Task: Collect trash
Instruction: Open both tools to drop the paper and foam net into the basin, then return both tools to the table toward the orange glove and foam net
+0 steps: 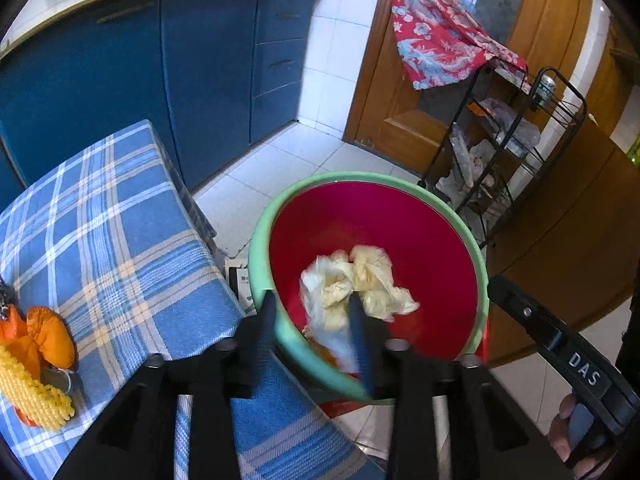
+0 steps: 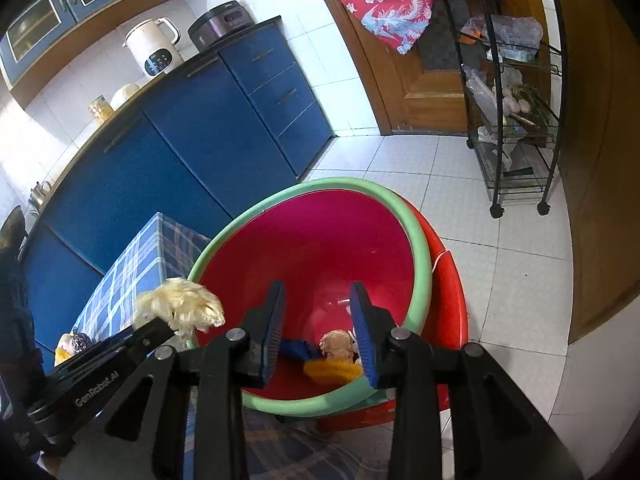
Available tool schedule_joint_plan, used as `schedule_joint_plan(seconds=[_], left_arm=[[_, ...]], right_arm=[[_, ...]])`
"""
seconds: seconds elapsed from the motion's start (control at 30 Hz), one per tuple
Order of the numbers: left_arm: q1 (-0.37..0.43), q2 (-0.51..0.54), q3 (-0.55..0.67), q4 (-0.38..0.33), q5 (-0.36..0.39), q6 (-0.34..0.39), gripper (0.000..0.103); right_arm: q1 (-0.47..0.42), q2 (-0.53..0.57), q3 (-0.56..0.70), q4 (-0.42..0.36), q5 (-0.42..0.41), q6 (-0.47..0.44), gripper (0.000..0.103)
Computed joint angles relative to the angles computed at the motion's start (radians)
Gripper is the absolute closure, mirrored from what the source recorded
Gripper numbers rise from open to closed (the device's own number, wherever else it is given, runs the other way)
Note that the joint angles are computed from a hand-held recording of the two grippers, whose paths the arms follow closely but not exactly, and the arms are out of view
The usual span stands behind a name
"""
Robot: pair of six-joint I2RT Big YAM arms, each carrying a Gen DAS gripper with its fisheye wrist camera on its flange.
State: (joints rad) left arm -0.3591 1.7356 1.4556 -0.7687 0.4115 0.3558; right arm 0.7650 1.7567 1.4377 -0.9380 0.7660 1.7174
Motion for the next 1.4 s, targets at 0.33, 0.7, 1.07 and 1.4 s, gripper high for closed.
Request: schedule_joint_plan(seconds=[0.33, 0.7, 1.07, 1.4], left_arm=[[0.023, -0.022, -0.017, 0.010, 0.008, -0.009, 0.055], [0.069, -0.061, -0.041, 0.016, 0.013, -0.026, 0.055], [0.158, -0.097, -0.054, 0.050, 0.011, -0.072, 0.055], [0.249, -0.097, -0.051, 0.087, -0.028, -0.102, 0.055]], right_arm=[[0.009, 0.003, 0.020, -0.011, 0.006, -0.022, 0.066], [0.028, 0.028, 0.087, -0.045, 0.019, -0.058, 0.066], [0.032, 0.108, 0.228, -0.006, -0.001, -0.248, 0.065], [0.026, 0.201, 0.374, 0.072, -0.047, -0.436, 0.065]])
